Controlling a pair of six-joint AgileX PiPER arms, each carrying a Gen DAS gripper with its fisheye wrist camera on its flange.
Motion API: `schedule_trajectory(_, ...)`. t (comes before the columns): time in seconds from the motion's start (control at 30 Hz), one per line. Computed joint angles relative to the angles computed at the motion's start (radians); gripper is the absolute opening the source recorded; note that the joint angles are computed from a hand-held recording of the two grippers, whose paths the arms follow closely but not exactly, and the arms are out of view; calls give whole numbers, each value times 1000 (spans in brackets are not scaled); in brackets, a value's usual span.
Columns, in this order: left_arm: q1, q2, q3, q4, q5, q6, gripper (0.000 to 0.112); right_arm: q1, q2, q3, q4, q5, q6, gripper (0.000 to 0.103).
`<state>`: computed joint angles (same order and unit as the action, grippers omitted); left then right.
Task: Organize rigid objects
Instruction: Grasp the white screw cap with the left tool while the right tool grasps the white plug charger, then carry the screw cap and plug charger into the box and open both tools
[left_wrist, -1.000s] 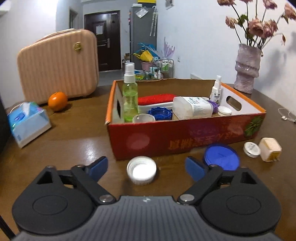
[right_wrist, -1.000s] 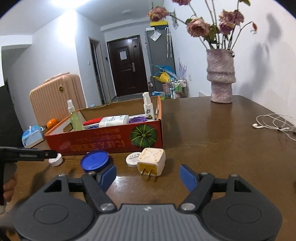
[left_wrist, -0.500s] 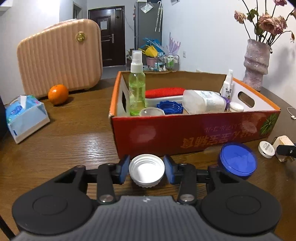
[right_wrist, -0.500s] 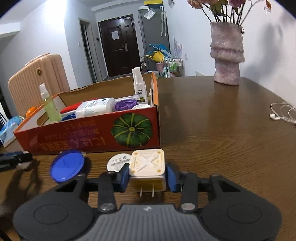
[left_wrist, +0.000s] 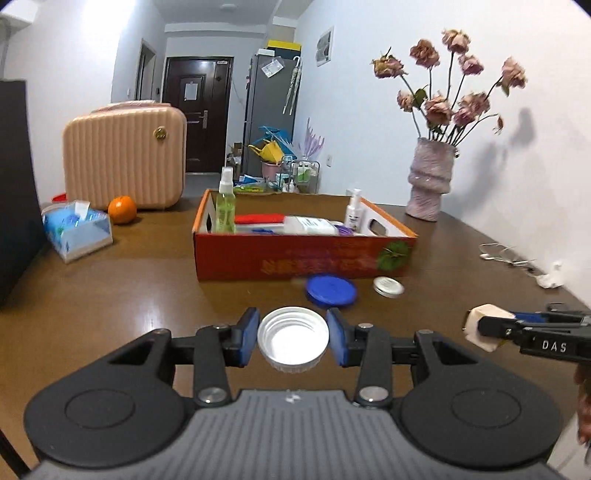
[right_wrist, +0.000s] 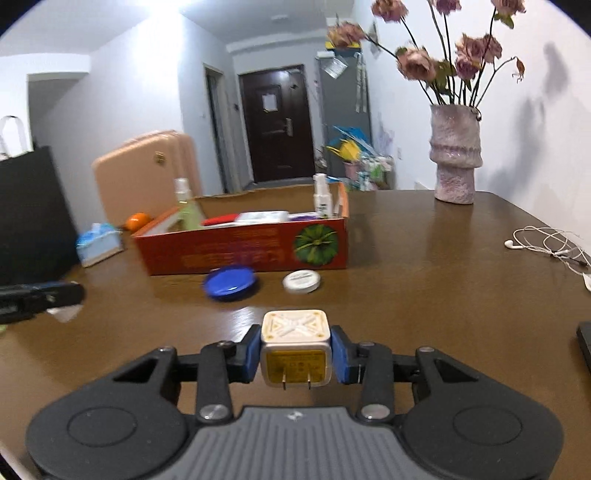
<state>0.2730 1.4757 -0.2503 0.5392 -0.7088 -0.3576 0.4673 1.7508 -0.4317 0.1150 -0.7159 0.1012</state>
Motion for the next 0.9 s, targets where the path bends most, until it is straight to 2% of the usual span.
schedule_trajectory(0.07,5,-40,56,12,-6,0,40,15,-34,74,-29,-57,22,38)
schedule_trajectory(0.17,-17,-91,107,-24,10,47,40,37,-69,123,-18,-73,23,38)
schedule_trajectory(0.33,-33,-107,86,-31,22,33,40,47,-96,126,-18,-82,34,38)
schedule_trajectory(0.43,-43,-61,24,-36,35,24,40,10,-88,74,-78,-43,59,38)
schedule_trajectory(0.53,-43,20,-102,-11,59,12,40,-41,-61,-37,-173,42,92,38)
schedule_trajectory(0.6,-14,67,-232,142,116,-132,40,-66,-31,-140,-223,102,102,38)
schedule_trajectory(0.7,13,239,-516,422,175,-432,40,-119,54,-349,-347,196,186,38)
schedule_trajectory(0.73,16,297,-616,517,188,-532,40,-136,90,-442,-413,261,248,38)
schedule_trajectory(0.83,-24,460,-909,795,318,-832,40,-172,252,-742,-665,397,512,38)
schedule_trajectory(0.9,-46,563,-1071,995,372,-1024,40,-176,370,-942,-842,489,686,38)
